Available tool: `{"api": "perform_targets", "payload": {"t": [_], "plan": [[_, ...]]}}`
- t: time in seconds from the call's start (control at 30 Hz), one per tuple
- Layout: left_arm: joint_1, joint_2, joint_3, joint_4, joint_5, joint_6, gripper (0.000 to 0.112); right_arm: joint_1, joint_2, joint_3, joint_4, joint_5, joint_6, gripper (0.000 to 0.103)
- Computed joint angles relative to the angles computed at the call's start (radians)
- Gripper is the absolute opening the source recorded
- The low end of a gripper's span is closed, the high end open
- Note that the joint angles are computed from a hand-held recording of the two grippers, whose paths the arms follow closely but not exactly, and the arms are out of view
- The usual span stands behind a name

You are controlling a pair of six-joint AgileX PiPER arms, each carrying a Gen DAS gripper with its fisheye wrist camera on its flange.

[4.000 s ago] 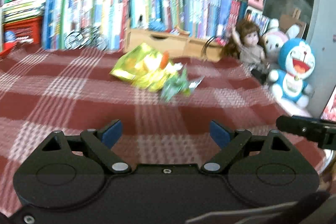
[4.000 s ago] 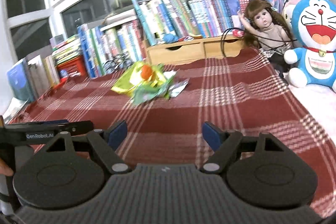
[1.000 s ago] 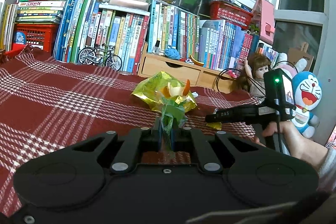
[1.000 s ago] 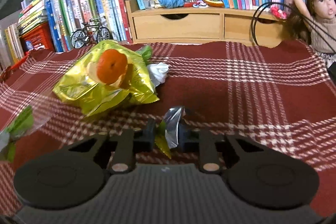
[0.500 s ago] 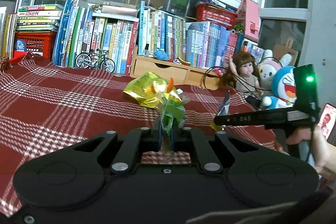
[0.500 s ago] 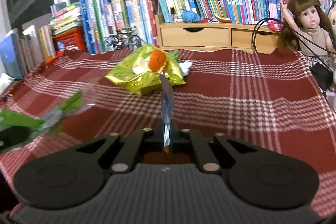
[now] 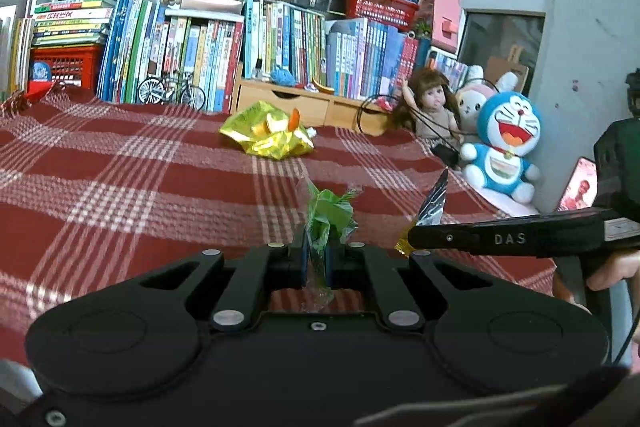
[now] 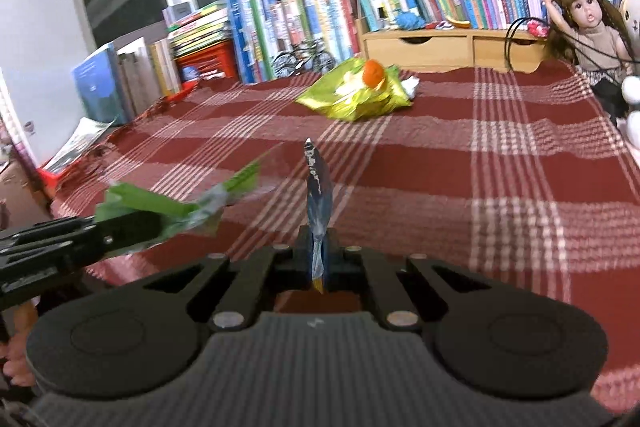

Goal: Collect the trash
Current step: 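Carry the green wrapper and silver foil down past the table edge over the bin, then open both grippers to drop the wrapper and foil into the bin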

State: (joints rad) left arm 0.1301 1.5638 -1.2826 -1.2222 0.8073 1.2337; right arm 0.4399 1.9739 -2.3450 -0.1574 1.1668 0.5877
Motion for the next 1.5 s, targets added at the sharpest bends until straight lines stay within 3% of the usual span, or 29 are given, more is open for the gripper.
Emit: {"api": "perform_targets", "payload": {"t": [0.23,0.6,0.87,1.23,1.5], "plan": [[0.091,-0.116,0.151,0.035,0.089,0.030,0.007,0.102,-0.180,0.297,-0.019,-0.093,0.115,0.008],[0.227,-0.201,0.357,0.158,0.174,0.082,0.007,0.239,-0.309,0.612,-0.027,-0.185,0.274,0.008],[0.185,-0.148,0.425,0.297,0.108,0.036,0.007,0.284,-0.312,0.776,0.023,-0.254,0.359,0.008],[0.073,-0.036,0.446,0.446,-0.001,-0.082,0.007,0.274,-0.253,0.844,0.124,-0.292,0.324,0.009],[0.034,0.014,0.433,0.533,-0.007,-0.172,0.008,0.270,-0.237,0.867,0.157,-0.304,0.320,0.010]]}}
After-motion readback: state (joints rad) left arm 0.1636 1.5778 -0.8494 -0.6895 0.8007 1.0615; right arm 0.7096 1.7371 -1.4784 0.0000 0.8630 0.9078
